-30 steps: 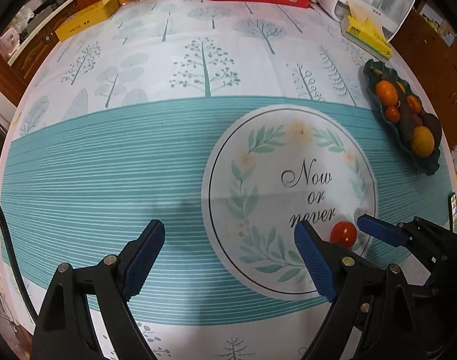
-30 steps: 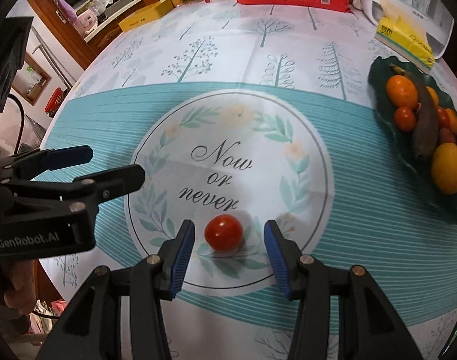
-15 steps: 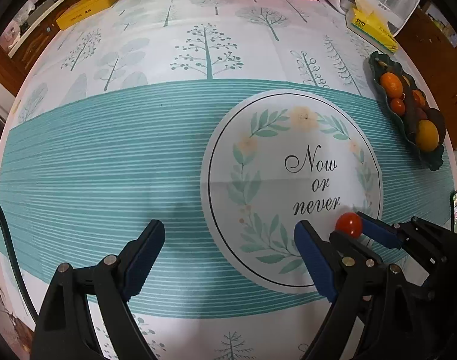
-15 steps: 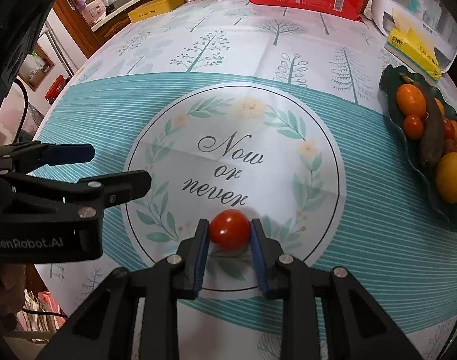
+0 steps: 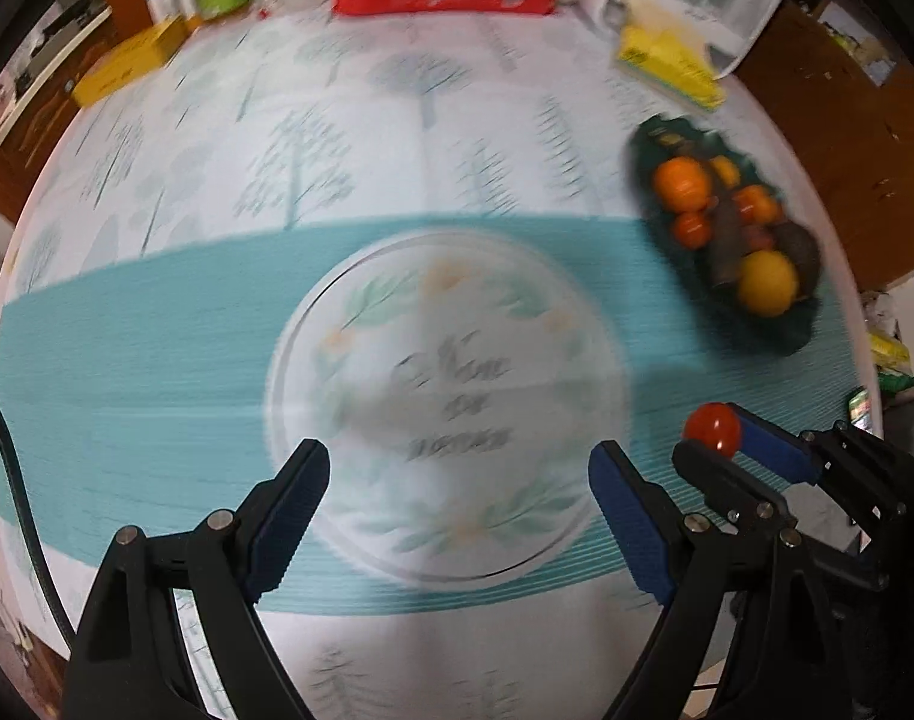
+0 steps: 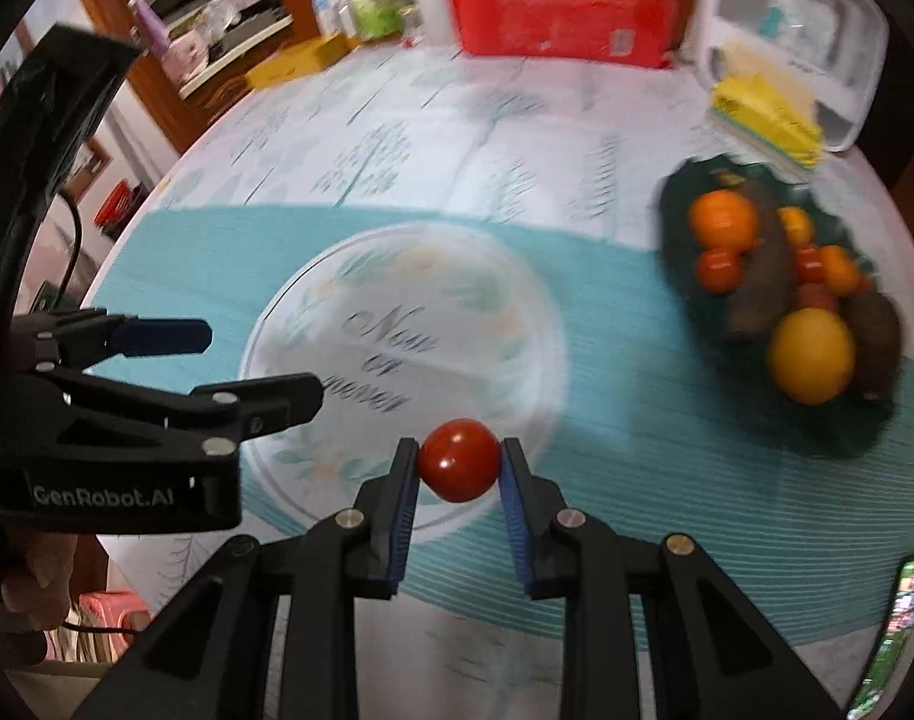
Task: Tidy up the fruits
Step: 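Carry the tomato with the right tool onto the green plate and release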
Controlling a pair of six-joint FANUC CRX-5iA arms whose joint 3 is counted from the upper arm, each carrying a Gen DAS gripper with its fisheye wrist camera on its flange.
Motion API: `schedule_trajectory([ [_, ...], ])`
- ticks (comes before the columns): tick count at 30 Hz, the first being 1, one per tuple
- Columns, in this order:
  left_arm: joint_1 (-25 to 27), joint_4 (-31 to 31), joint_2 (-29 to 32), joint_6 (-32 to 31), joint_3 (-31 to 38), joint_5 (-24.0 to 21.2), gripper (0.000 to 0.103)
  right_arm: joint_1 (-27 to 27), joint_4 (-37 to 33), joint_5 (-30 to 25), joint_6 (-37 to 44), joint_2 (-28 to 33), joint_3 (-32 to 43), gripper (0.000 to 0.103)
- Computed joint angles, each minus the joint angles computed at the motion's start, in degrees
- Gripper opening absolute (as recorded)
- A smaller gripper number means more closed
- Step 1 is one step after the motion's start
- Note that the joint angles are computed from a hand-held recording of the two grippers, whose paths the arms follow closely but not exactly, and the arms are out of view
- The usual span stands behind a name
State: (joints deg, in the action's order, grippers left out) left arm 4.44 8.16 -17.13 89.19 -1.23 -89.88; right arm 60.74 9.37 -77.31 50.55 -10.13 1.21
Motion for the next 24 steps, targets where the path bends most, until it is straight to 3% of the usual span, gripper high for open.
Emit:
schedule_trajectory([
  [7,-12.5,-4.7,9.2,7.8,15.0,1.3,0.09,-8.3,2.4,-2.0,3.9,-1.9,3.9,0.027],
  [11,-16.6,-6.8,14.7,10.6,24.2,1.8,0.091,-14.1,4.3,-1.5,8.1,-0.6,8.2,0.027],
  [15,-19.1,-9.7,19.7,12.4,32.0,2.7,0.099,-19.1,5.0,0.4,10.9,1.3,12.0,0.027],
  [19,-20.9,-13.0,25.0,15.1,38.3,2.6,0.099,-24.1,3.2,2.0,13.2,4.2,14.9,0.027],
  [24,-21.1,-13.2,28.6,16.1,39.7,2.7,0.099,-28.1,-0.8,2.9,15.5,7.1,15.8,0.027],
])
